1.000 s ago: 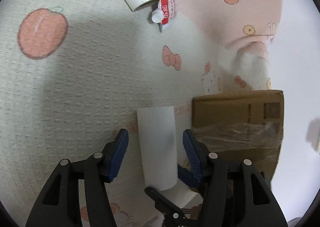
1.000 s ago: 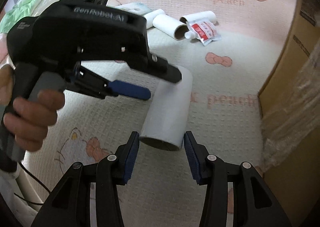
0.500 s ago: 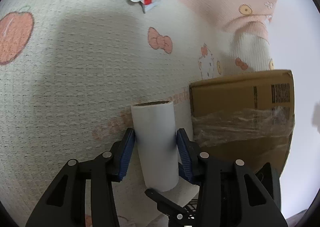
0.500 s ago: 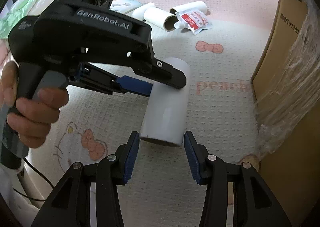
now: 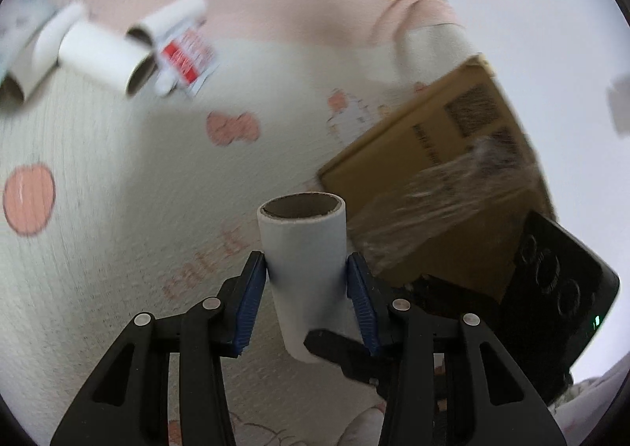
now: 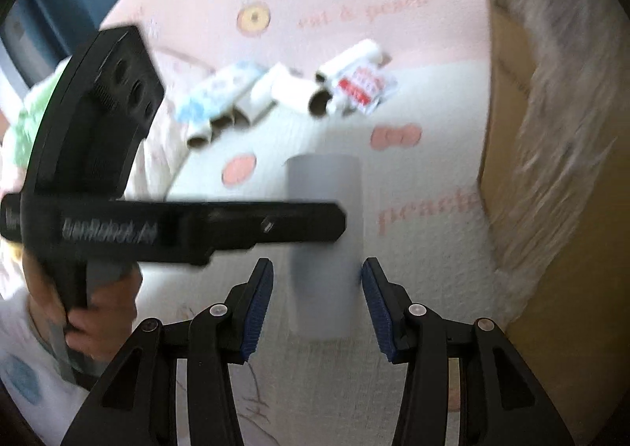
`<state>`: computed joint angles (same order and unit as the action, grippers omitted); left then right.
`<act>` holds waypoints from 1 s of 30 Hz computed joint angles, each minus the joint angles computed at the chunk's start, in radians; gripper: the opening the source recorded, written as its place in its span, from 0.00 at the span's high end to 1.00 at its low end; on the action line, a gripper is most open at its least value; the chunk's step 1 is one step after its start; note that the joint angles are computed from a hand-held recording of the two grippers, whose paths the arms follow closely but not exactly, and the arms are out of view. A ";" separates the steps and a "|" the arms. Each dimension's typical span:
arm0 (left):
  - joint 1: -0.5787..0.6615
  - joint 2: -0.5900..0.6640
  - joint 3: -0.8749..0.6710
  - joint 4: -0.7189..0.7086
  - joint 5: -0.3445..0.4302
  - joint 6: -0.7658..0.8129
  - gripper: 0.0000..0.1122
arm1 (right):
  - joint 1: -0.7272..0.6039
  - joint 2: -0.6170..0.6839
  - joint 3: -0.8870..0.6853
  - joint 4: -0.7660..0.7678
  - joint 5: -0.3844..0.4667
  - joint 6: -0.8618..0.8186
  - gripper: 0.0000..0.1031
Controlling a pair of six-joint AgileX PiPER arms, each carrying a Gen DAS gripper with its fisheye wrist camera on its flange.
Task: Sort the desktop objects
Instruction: 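Lift both held tubes and carry them toward the cardboard box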
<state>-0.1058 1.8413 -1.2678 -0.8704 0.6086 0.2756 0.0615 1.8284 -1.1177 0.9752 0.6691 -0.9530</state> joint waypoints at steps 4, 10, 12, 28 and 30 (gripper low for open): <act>-0.007 -0.054 0.005 -0.005 -0.020 0.005 0.59 | -0.012 -0.046 -0.003 0.011 0.003 -0.015 0.57; -0.029 -0.137 -0.005 0.034 -0.038 0.027 0.59 | 0.045 -0.128 -0.018 -0.055 -0.054 0.022 0.57; -0.037 -0.161 -0.017 0.074 -0.042 0.014 0.59 | 0.058 -0.166 -0.007 -0.088 -0.086 0.008 0.57; -0.093 0.003 -0.564 0.271 0.148 -0.089 0.59 | 0.027 -0.263 -0.165 -0.404 -0.158 0.233 0.57; -0.104 0.054 -0.682 0.302 0.199 -0.106 0.59 | 0.006 -0.259 -0.191 -0.426 -0.166 0.230 0.57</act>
